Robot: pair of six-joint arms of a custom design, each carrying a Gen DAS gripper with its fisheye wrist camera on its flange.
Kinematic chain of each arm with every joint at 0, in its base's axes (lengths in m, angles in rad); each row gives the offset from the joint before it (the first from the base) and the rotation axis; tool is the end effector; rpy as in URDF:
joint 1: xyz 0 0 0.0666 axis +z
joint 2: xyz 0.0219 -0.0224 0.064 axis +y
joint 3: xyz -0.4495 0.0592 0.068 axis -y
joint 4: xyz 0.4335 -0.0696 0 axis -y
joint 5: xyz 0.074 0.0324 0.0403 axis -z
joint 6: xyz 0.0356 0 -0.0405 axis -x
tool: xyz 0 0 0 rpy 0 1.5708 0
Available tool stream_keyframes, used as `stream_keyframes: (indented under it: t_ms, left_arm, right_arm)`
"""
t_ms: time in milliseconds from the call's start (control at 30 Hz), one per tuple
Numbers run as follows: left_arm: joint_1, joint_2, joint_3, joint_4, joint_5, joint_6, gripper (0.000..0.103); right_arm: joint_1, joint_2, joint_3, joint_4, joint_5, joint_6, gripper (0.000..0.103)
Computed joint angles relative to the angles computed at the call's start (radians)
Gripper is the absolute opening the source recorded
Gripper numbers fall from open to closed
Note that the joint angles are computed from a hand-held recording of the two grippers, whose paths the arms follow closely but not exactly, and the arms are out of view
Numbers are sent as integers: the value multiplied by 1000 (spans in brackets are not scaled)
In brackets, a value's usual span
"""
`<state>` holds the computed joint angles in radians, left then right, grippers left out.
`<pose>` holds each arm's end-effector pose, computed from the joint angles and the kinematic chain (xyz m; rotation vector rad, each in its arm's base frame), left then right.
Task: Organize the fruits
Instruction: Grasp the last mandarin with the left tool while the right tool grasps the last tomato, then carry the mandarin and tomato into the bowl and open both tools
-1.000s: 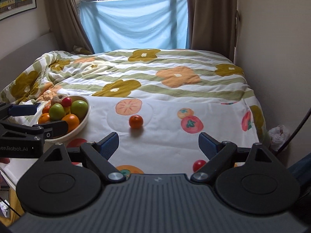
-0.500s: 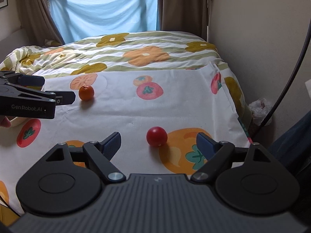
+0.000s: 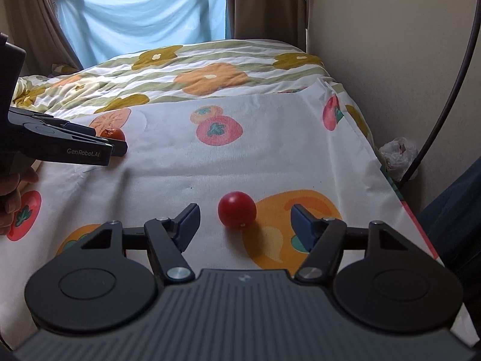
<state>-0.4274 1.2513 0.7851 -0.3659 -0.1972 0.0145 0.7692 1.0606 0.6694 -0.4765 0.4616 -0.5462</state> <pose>0.3719 -0.1622 0.3032 0.3987 2.3484 0.0278 0.2490 0.2184 0.3099 -0.0593 2.3236 0.0886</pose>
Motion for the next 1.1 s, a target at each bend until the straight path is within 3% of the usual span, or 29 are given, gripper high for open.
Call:
stream_keyframes:
  t_ms: [233, 700, 833, 933, 967, 1100]
  left_arm:
    - [18, 33, 13, 10, 22, -18, 41]
    - [14, 8, -6, 13, 36, -25, 40]
    - [-2, -12, -24, 12, 21, -9, 40]
    - [-11, -30, -35, 6, 13, 8, 40]
    - [-13, -36, -39, 4, 11, 13, 40]
    - [-23, -67, -49, -12, -7, 37, 40]
  right_arm:
    - [-3, 17, 3, 3, -13, -13, 73]
    - [-34, 56, 25, 17, -55, 30, 65]
    - [-35, 69, 33, 17, -59, 53, 54]
    - [-33, 73, 35, 7, -54, 50, 53]
    - [-32, 74, 35, 6, -53, 48, 47]
    - [-37, 69, 31, 16, -65, 44, 46]
